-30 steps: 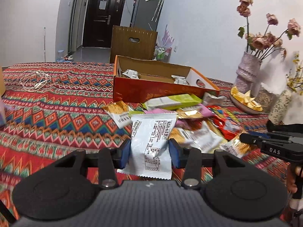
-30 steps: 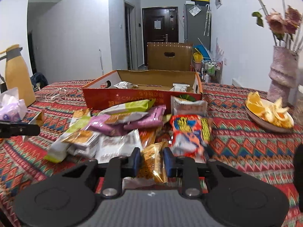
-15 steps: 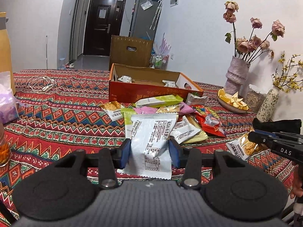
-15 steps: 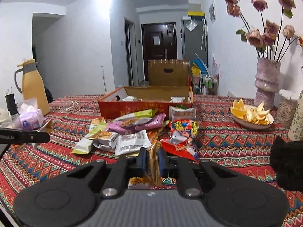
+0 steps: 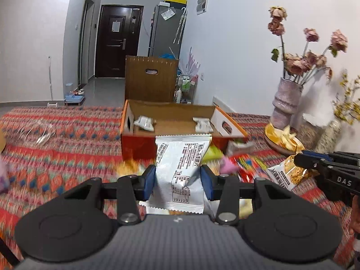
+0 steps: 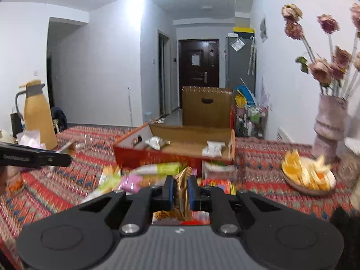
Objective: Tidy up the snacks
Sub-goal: 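Carry both packets into the box and open both tools to release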
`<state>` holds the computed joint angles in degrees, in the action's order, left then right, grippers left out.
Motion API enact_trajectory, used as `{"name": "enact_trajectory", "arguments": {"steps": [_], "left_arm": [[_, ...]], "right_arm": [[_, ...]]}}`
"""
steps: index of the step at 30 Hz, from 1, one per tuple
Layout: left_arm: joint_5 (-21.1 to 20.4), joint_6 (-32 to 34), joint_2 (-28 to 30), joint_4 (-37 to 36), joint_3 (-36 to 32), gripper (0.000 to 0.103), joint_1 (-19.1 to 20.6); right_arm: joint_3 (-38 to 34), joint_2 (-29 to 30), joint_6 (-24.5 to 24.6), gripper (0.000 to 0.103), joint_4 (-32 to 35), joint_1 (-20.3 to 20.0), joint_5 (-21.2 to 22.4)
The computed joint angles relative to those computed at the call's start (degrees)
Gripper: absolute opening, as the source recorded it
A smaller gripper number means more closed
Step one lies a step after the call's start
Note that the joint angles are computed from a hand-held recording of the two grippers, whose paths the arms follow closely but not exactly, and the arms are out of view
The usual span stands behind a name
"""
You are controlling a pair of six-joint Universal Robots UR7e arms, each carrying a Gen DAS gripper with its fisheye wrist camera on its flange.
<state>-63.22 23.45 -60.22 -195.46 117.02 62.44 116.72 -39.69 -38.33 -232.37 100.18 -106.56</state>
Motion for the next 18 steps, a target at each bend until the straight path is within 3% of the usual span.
{"name": "enact_trajectory", "arguments": {"steps": [3, 9, 18], "left_arm": [[-0.37, 0.75, 5.38, 4.70, -9.79, 0.043, 0.91], [0.02, 2.91, 17.88, 14.14, -32.20, 0.043, 2.39], [2.30, 0.71, 40.31, 38.13, -73.23, 0.043, 5.34]], "right_arm": [[-6.46, 0.18, -0.72, 0.012, 6.46, -0.58, 1.56], [-26.25, 5.05, -0.59, 0.012, 22.61, -1.29, 2.33], [-68.65, 23.80, 4.49, 0.012, 50.70, -2.29, -2.40]]}}
